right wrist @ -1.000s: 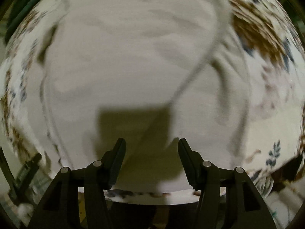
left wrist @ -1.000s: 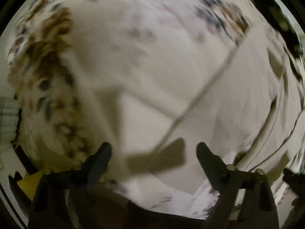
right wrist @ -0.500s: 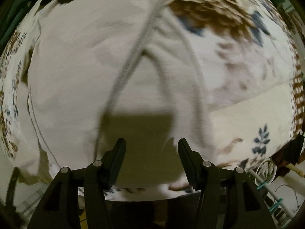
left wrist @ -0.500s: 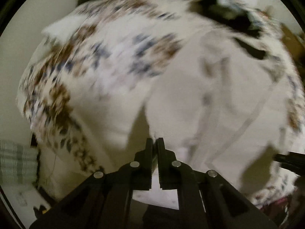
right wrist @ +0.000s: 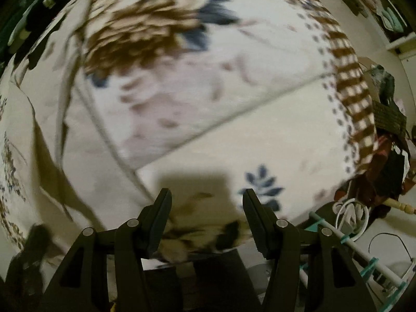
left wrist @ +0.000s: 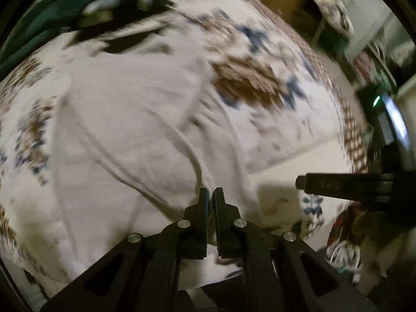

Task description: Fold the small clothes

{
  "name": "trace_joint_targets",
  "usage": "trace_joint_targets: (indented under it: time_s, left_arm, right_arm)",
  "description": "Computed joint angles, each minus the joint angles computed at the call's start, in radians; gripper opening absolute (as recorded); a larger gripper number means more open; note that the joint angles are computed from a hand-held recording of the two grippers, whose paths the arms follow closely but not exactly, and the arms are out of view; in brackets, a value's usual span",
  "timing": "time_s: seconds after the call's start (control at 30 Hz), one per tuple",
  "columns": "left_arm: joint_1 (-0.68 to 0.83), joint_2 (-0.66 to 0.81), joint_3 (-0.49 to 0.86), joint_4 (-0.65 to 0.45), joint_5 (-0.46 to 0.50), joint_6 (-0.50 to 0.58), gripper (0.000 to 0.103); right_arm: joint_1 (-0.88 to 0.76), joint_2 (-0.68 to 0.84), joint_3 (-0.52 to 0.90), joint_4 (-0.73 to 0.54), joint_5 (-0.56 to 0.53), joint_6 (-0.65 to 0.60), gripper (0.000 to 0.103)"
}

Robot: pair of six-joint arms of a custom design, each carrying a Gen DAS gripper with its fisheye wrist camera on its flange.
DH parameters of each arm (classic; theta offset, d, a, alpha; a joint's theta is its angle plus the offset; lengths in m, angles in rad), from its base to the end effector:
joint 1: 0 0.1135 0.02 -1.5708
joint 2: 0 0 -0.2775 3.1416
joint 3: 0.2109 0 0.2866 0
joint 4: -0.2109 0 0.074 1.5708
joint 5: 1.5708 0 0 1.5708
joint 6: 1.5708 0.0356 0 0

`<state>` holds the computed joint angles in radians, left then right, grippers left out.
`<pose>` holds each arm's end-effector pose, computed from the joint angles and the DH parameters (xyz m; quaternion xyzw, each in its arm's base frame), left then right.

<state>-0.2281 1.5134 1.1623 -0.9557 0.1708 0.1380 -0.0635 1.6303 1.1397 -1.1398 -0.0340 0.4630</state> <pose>0.3068 -0.0774 0.2452 0.1908 0.9691 -0.0904 0.1272 0.3049 -0.0182 0.2020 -0.2606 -0.9648 -0.0107 0.0326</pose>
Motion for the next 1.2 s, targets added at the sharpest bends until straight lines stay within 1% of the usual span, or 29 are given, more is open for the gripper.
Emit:
trace_joint_targets:
  time_s: [0.03,0.13,0.17,0.2,0.23,0.3,0.37,0.4,0.43,0.47,0.5,0.6,0.7,0.73,0.77,0.8,0.83,0.9,0.93,0.97,1.0,1.03,1.07,1.13,1.2]
  left_arm:
    - [-0.013,0.017,0.001,-0.001,-0.001,-0.016,0.007]
    - [-0.005,0.056,-0.003,0.017,-0.011,-0.063,0.007]
    - [0.004,0.039,-0.018,0.013,-0.010,-0.070,0.013]
    - [0.041,0.049,-0.015,0.003,-0.017,-0.069,0.018]
    - [0.064,0.040,-0.020,-0.004,-0.009,-0.069,0.027]
    - [0.164,0.031,-0.026,-0.013,-0.006,-0.043,0.040]
    - [0.275,0.051,-0.012,-0.034,-0.021,0.014,0.079]
    - [0.316,0.062,-0.006,-0.036,-0.036,0.033,0.084]
    - [0.361,0.074,-0.002,-0.037,-0.048,0.054,0.084]
    - [0.412,0.093,0.005,-0.038,-0.066,0.077,0.084]
    - [0.473,0.123,0.014,-0.038,-0.099,0.106,0.084]
    - [0.603,0.188,0.032,-0.027,-0.122,0.152,0.084]
    - [0.686,0.249,0.038,-0.017,-0.108,0.171,0.084]
    - [0.705,0.277,0.039,-0.016,-0.107,0.182,0.084]
    - [0.714,0.295,0.041,-0.018,-0.110,0.189,0.083]
    - [0.725,0.315,0.037,-0.015,-0.116,0.194,0.082]
    - [0.734,0.324,0.032,-0.015,-0.107,0.198,0.082]
    - [0.748,0.319,0.005,-0.006,-0.074,0.223,0.082]
    - [0.749,0.310,-0.007,0.003,-0.071,0.234,0.076]
    - [0.749,0.293,-0.025,0.017,-0.062,0.248,0.060]
    - [0.751,0.271,-0.043,0.027,-0.048,0.265,0.049]
    - [0.752,0.255,-0.052,0.028,-0.042,0.276,0.024]
    - [0.752,0.240,-0.056,0.021,-0.039,0.288,0.005]
    - [0.756,0.222,-0.044,-0.012,-0.032,0.294,0.004]
    - [0.773,0.214,-0.009,-0.070,-0.006,0.279,0.004]
  right_arm:
    - [0.006,-0.018,-0.032,0.010,-0.007,0.011,0.059]
    - [-0.039,-0.050,-0.071,0.010,-0.062,-0.025,0.059]
    - [-0.071,-0.063,-0.087,0.013,-0.082,-0.061,0.059]
    - [-0.069,-0.063,-0.098,0.029,-0.102,-0.063,0.059]
    - [-0.081,-0.071,-0.107,0.035,-0.123,-0.083,0.059]
    - [-0.038,-0.069,-0.112,0.062,-0.169,-0.063,0.059]
    - [-0.026,-0.058,-0.110,0.076,-0.213,-0.072,0.062]
    - [-0.027,-0.053,-0.114,0.080,-0.245,-0.086,0.064]
    - [-0.014,-0.046,-0.125,0.093,-0.282,-0.086,0.064]
    - [0.025,-0.044,-0.130,0.108,-0.308,-0.056,0.064]
    - [0.037,-0.028,-0.126,0.121,-0.323,-0.051,0.064]
    - [0.053,0.009,-0.156,0.168,-0.347,-0.055,0.064]
    - [0.070,0.050,-0.186,0.243,-0.385,-0.044,0.064]
    - [0.074,0.074,-0.184,0.262,-0.398,-0.045,0.061]
    - [0.081,0.083,-0.195,0.280,-0.399,-0.048,0.054]
    - [0.090,0.085,-0.200,0.288,-0.392,-0.045,0.029]
    - [0.095,0.088,-0.197,0.288,-0.392,-0.037,0.012]
    - [0.102,0.105,-0.209,0.308,-0.412,-0.035,0.012]
    - [0.107,0.108,-0.209,0.304,-0.407,-0.038,0.013]
    - [0.115,0.122,-0.203,0.295,-0.406,-0.041,0.013]
    - [0.133,0.143,-0.196,0.301,-0.407,-0.026,0.013]
    - [0.148,0.152,-0.195,0.312,-0.410,-0.007,0.013]
    - [0.147,0.149,-0.199,0.315,-0.413,-0.002,0.013]
    - [0.139,0.131,-0.206,0.316,-0.419,0.009,0.005]
    - [0.131,0.111,-0.210,0.314,-0.438,0.036,0.004]
